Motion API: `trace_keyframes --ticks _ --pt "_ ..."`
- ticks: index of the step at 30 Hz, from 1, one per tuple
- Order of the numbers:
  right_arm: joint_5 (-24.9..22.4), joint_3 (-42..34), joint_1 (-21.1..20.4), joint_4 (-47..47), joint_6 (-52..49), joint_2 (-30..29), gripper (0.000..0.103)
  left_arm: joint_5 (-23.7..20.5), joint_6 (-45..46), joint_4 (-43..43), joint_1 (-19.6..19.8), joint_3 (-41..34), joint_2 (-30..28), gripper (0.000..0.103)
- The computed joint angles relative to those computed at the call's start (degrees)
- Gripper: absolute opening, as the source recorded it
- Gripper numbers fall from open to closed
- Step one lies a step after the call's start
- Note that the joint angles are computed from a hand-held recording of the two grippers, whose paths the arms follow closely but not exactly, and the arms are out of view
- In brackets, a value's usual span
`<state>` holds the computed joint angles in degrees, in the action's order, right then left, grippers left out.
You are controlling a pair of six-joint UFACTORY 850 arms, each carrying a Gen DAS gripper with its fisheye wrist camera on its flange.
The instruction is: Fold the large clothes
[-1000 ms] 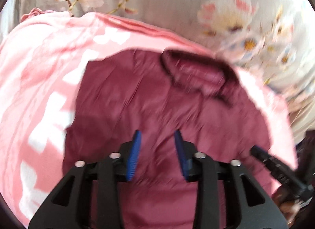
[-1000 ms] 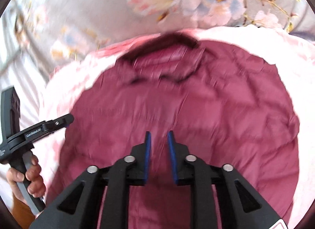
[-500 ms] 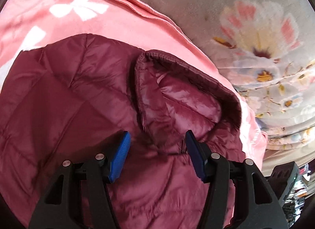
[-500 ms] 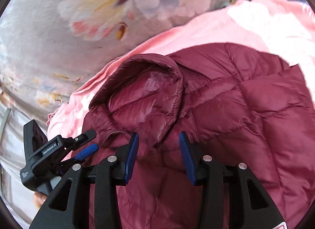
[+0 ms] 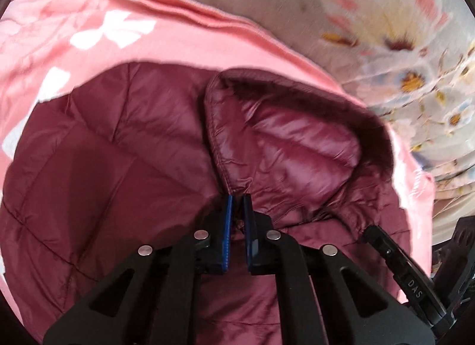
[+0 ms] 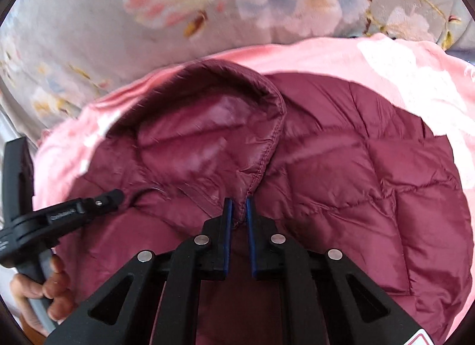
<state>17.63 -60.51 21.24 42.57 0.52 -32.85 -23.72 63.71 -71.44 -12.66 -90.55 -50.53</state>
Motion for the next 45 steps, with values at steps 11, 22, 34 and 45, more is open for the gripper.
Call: trace_keyframes --ticks 11,22,34,45 --pt "2.19 -0.44 0.42 2.66 -3.84 -2.08 0.007 4.44 20.43 -16.35 -0.88 3.68 0.2 0.006" --pt "3.49 6.7 0.58 4.99 -5.12 7.6 0.017 -1.04 32.62 -27.16 1.89 8.42 4.97 0.024" --pt "1.85 -12.02 -3.31 30.84 -36.58 1.83 0.018 3.66 12.35 -14.12 -1.34 -10.55 1.91 0.026" --pt "-3.07 -18.31 -3.65 47.51 -55.33 -8.59 0.009 5.98 -19.59 22.24 -4.26 -17.1 -7.89 0.025"
